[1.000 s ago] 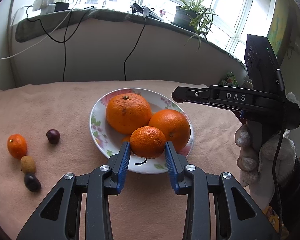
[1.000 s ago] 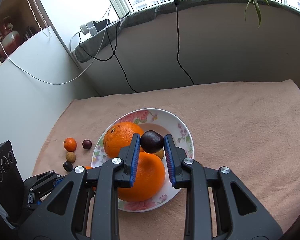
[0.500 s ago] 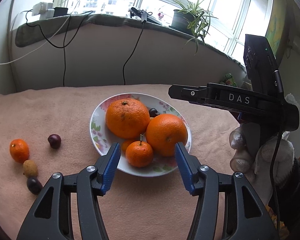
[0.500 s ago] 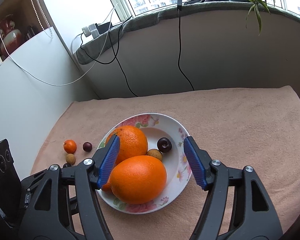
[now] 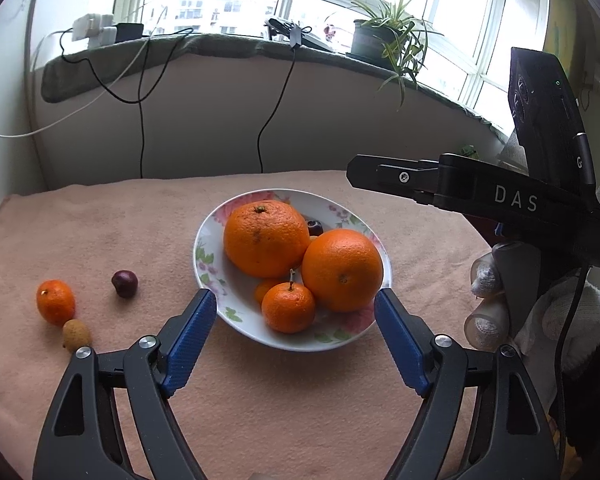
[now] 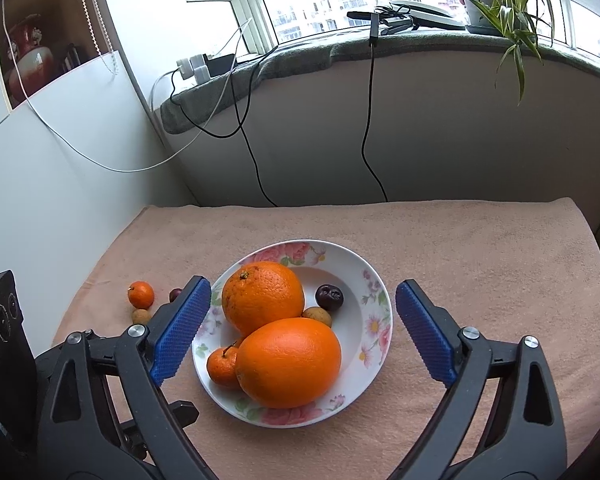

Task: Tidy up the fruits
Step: 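Withdraw both tools from the plate toward the remaining loose fruits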

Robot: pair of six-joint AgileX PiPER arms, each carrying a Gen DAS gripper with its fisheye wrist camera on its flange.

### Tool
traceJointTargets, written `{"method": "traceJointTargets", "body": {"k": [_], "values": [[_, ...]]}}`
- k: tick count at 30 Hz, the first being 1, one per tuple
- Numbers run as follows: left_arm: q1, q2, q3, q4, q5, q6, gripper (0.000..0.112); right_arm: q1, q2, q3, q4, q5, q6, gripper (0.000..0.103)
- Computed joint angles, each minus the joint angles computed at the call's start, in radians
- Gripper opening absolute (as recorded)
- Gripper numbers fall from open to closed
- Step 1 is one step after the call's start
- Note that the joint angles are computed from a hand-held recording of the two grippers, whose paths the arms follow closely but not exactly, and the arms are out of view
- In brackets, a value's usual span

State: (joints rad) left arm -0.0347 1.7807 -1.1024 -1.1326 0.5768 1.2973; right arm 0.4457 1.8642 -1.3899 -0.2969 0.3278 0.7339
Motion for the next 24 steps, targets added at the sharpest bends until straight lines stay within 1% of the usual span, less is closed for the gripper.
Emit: {"method": "traceJointTargets", "body": {"k": [4, 7, 11, 20, 23, 24], "values": [[0.007, -0.012, 0.014, -0.013, -0.004, 0.013, 0.082, 0.019, -0.010, 0.003, -0.096, -0.004, 0.078, 0.097], [0.013, -0.019, 0.021, -0.018, -0.008, 0.020, 0.082, 0.029, -0.017, 0.006, -0.115, -0.006, 0.091, 0.097], [0.025, -0.028, 0.031, -0.028, -0.008, 0.033, 0.082, 0.049, -0.031, 0.022, -0.230, -0.014, 0.203, 0.097], [0.067, -0.042, 0.042, -0.052, 0.013, 0.061, 0.082, 0.075, -0.034, 0.013, -0.253, -0.022, 0.242, 0.097], [0.079, -0.041, 0.041, -0.054, 0.016, 0.063, 0.082, 0.097, -0.031, 0.006, -0.351, -0.004, 0.328, 0.097], [0.084, -0.041, 0.041, -0.054, 0.018, 0.063, 0.082, 0.102, -0.030, 0.001, -0.360, 0.003, 0.335, 0.097]]}}
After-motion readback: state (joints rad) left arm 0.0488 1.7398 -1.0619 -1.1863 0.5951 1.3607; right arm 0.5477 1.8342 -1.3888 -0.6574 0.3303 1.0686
